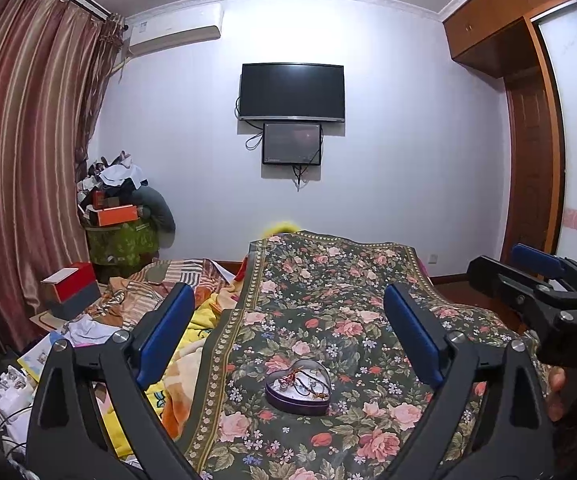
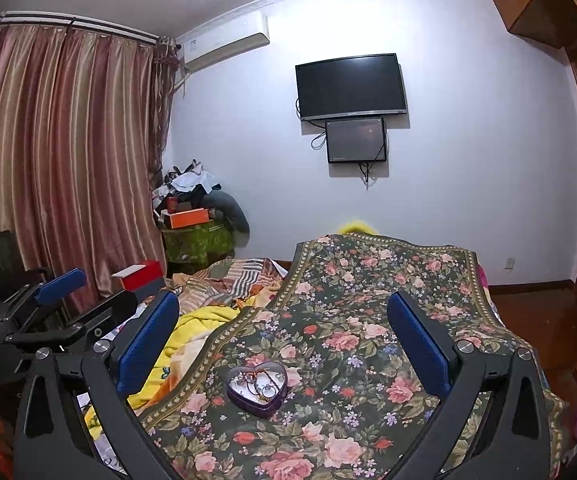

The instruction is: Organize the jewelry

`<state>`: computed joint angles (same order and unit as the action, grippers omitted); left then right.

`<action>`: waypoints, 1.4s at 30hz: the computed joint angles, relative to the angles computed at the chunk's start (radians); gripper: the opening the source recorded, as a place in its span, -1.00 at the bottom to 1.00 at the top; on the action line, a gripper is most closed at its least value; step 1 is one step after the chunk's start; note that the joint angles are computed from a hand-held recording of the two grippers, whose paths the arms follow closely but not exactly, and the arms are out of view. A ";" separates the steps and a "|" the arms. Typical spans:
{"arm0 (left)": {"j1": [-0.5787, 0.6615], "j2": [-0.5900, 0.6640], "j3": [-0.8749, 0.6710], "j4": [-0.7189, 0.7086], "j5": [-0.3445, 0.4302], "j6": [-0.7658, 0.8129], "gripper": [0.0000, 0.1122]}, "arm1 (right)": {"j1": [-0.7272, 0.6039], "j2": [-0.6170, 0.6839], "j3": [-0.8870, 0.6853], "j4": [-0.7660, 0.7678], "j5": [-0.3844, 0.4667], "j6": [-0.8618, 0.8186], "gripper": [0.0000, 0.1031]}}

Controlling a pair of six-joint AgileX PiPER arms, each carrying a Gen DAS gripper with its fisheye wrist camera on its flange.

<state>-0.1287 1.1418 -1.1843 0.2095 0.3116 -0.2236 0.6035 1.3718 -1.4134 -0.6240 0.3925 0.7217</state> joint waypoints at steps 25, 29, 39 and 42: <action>0.032 0.029 -0.009 -0.058 0.012 0.024 0.83 | 0.002 0.002 -0.016 0.056 0.025 -0.057 1.00; 0.048 0.033 -0.010 -0.130 0.012 0.087 0.83 | 0.001 0.004 -0.017 0.058 0.024 -0.058 1.00; 0.062 0.038 -0.016 -0.223 0.018 0.182 0.83 | -0.001 0.004 -0.018 0.069 0.025 -0.070 1.00; 0.052 0.041 -0.017 -0.195 0.019 0.159 0.83 | -0.005 0.004 -0.018 0.080 0.025 -0.079 1.00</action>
